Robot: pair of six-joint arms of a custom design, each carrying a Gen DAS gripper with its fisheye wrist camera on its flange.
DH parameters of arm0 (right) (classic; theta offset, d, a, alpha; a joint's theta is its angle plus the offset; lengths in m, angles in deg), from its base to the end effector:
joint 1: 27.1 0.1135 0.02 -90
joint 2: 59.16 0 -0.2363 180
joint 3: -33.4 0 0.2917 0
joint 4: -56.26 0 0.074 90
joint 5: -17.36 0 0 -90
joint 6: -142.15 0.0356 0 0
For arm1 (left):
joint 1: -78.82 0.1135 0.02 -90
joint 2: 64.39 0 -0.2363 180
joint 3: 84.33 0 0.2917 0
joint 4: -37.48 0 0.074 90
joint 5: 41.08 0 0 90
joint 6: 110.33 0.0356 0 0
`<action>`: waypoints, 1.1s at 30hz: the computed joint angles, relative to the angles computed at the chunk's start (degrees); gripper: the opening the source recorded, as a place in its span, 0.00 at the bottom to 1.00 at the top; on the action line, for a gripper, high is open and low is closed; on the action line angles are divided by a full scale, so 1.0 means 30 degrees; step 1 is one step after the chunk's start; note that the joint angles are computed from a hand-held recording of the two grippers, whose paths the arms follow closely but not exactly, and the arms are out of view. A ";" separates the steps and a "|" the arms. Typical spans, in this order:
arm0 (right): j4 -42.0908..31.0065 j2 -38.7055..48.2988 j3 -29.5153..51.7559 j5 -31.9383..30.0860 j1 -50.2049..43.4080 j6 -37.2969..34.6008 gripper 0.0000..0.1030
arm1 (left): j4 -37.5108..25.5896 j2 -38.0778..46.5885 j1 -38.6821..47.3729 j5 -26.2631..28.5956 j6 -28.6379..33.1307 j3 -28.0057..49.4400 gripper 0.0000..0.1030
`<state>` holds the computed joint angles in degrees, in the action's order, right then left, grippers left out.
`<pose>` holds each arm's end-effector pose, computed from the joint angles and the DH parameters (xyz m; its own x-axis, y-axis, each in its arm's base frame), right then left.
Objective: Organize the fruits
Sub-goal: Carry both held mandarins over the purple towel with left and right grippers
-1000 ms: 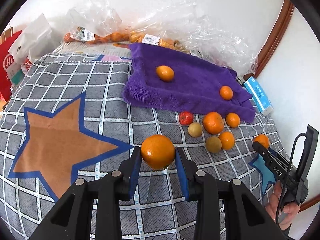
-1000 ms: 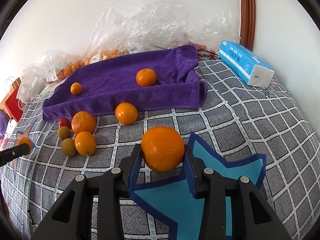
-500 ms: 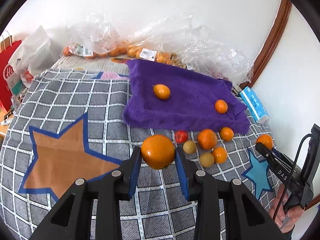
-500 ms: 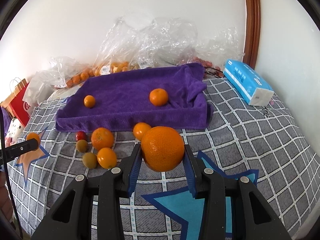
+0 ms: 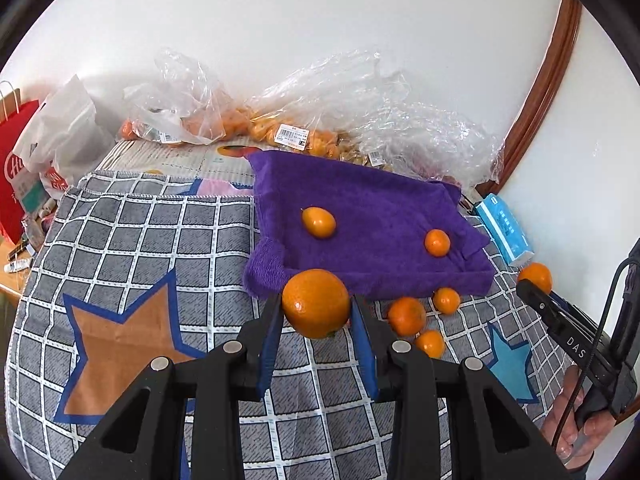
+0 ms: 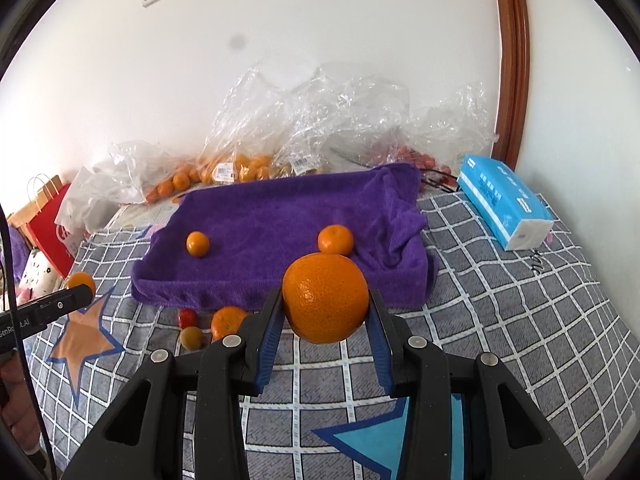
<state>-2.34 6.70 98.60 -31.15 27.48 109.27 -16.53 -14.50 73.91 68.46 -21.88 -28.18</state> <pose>0.1737 0.2035 0.2393 -0.6183 0.2161 -0.7557 0.1935 0.9737 0.1201 0.2282 -0.0316 0.2464 -0.7455 0.0385 -0.6654 0.2847 0.9211 -0.2657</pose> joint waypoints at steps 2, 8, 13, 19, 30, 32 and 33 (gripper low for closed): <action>0.0172 -0.0053 0.0086 -0.0122 -0.0214 -0.0195 0.39 | 0.0159 0.0208 -0.0062 -0.0002 -0.0093 0.0120 0.31; 0.0567 -0.0014 0.0404 -0.0297 -0.0969 -0.1066 0.39 | 0.0915 0.1554 -0.0494 -0.0296 -0.0522 0.0932 0.31; 0.1364 0.0003 0.0403 -0.0830 -0.2019 -0.1921 0.39 | 0.1501 0.2870 -0.0826 -0.0609 -0.0638 0.1644 0.31; 0.2352 0.0171 0.0324 -0.1550 -0.3217 -0.2704 0.39 | 0.2380 0.4358 -0.1004 -0.0539 -0.1014 0.2293 0.31; 0.3212 0.0952 0.0949 -0.3502 -0.5127 -0.4220 0.39 | 0.3464 0.6648 -0.1323 -0.0676 -0.1655 0.3561 0.31; 0.3602 0.1000 0.0848 -0.3612 -0.5393 -0.4463 0.39 | 0.3596 0.7021 -0.1244 -0.0476 -0.1634 0.3675 0.31; 0.3844 0.1087 0.0799 -0.3691 -0.5522 -0.4550 0.39 | 0.3695 0.7182 -0.1204 -0.0393 -0.1558 0.3683 0.31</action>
<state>9.19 9.96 101.00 -42.23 10.92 95.62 -5.45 7.05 70.30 67.28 -26.56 -17.13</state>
